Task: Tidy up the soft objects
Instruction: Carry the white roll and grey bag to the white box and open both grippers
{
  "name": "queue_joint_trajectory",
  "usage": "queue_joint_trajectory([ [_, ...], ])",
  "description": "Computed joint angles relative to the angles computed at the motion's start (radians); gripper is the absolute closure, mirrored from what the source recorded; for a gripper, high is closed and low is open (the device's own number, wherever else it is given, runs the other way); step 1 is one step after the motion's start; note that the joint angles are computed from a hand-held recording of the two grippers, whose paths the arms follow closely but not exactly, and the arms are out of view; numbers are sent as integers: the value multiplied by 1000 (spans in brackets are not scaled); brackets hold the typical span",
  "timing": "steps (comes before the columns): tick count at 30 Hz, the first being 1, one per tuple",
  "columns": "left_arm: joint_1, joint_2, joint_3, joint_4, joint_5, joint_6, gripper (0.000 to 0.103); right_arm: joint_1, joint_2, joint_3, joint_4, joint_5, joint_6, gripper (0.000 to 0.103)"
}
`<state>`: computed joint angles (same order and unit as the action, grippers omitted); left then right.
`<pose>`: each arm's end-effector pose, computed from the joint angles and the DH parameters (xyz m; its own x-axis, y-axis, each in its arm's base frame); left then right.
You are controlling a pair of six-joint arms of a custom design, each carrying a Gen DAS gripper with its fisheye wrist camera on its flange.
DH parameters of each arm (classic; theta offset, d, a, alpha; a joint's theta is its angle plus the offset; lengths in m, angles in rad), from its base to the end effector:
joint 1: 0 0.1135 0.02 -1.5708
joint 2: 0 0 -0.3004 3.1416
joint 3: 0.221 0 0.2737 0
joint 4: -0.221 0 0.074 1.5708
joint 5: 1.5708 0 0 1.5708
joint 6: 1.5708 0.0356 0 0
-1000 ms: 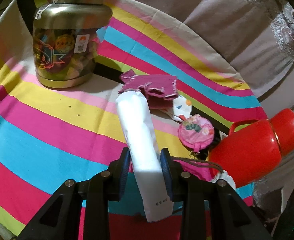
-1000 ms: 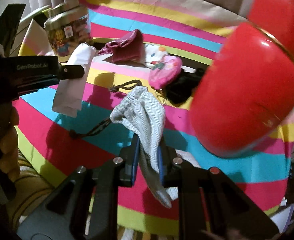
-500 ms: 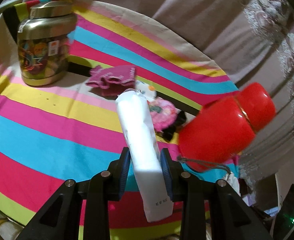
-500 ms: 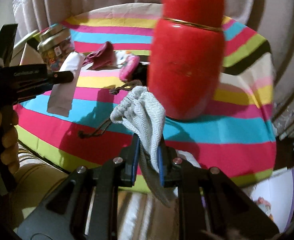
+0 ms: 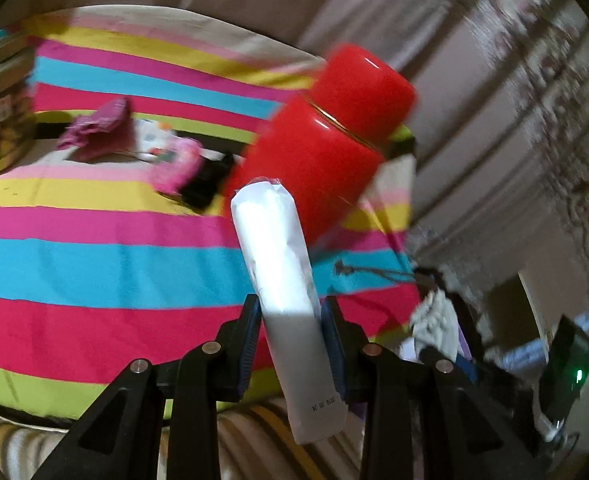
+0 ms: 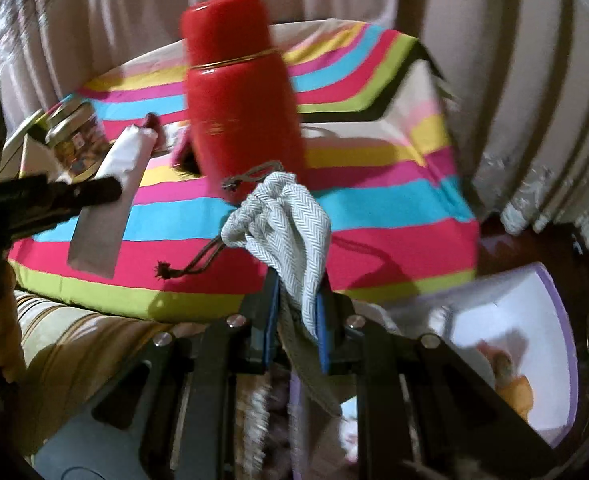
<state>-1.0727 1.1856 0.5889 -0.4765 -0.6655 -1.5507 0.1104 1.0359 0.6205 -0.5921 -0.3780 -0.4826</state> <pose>0.1198 -0.1744 0.2018 -0.5586 -0.6191 -0.5521 -0.4087 0.7846 -0.4663 0.1900 0.0343 0.2285 -0.6060 -0.5011 -0.6178 -0.6542 0.7558 0.0286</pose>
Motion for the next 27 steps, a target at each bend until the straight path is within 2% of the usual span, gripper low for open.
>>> queue_joint_trajectory([
  [5,18,123,83,92,60,148,70,-203,46,40,-28,-67,-97,83],
  [15,69,404,342,171,170,518,70,-527,186,131,-35,-120,-236,83],
  [21,93,616,585,168,237,761,70,-658,257,183,-36,-134,-289,83],
  [27,98,768,802,125,255,934,70,-744,333,236,-18,-139,-300,83],
])
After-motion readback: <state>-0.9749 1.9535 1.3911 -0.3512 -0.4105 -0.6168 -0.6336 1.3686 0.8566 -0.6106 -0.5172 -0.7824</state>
